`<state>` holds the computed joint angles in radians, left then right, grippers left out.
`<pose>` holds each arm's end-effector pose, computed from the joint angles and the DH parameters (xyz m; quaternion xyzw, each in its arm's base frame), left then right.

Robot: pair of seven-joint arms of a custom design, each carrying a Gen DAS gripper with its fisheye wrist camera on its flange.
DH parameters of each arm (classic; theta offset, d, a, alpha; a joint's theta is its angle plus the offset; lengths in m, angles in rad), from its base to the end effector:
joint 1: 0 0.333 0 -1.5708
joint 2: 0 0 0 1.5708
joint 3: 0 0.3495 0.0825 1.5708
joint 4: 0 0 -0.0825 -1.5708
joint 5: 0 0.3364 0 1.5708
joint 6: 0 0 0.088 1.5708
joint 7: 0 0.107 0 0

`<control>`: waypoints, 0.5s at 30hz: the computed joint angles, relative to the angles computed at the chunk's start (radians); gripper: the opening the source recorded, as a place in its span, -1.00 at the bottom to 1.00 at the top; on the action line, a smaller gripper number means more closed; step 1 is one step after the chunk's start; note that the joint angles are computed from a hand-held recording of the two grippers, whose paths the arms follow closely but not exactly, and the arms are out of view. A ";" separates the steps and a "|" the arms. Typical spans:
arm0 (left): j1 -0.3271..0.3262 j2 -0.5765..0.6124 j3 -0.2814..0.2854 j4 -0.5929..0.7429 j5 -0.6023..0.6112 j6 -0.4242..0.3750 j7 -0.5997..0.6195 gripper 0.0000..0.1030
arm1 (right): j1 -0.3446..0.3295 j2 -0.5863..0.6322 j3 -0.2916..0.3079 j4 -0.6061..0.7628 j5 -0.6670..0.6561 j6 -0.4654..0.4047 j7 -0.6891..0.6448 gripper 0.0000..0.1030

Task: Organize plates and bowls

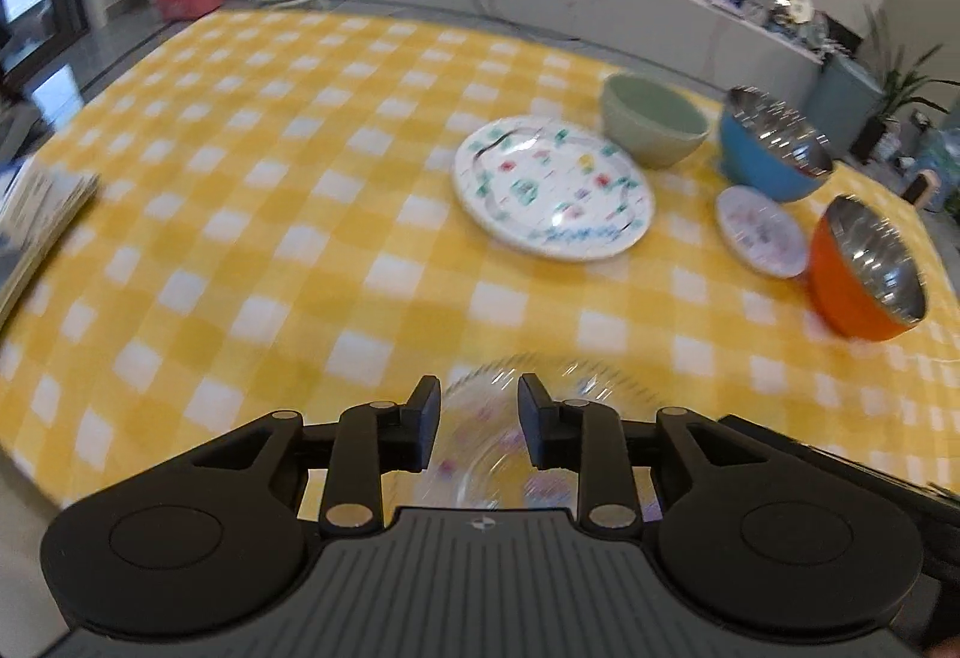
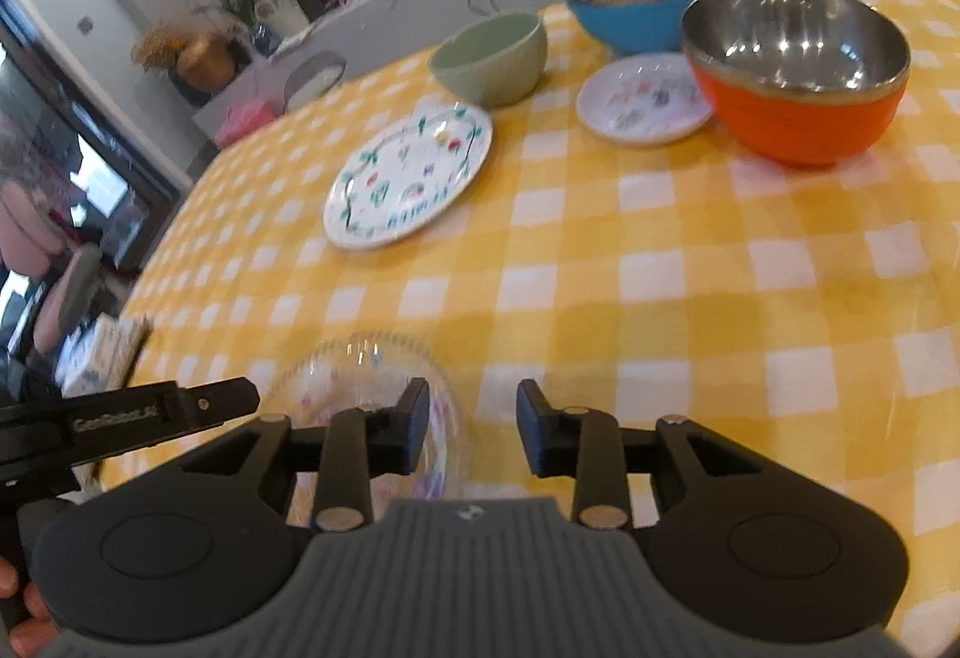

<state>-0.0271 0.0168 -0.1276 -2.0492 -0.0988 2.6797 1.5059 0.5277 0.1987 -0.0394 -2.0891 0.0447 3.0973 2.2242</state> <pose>0.5509 -0.0823 0.5569 -0.6688 0.6786 -0.2575 0.1611 0.5271 0.2777 0.4904 -0.5801 0.7130 -0.0777 0.3861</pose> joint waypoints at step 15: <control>0.078 0.210 -0.058 0.313 -0.195 -0.066 0.233 -0.26 | -0.450 0.158 0.512 0.119 0.454 0.185 -0.345 -0.37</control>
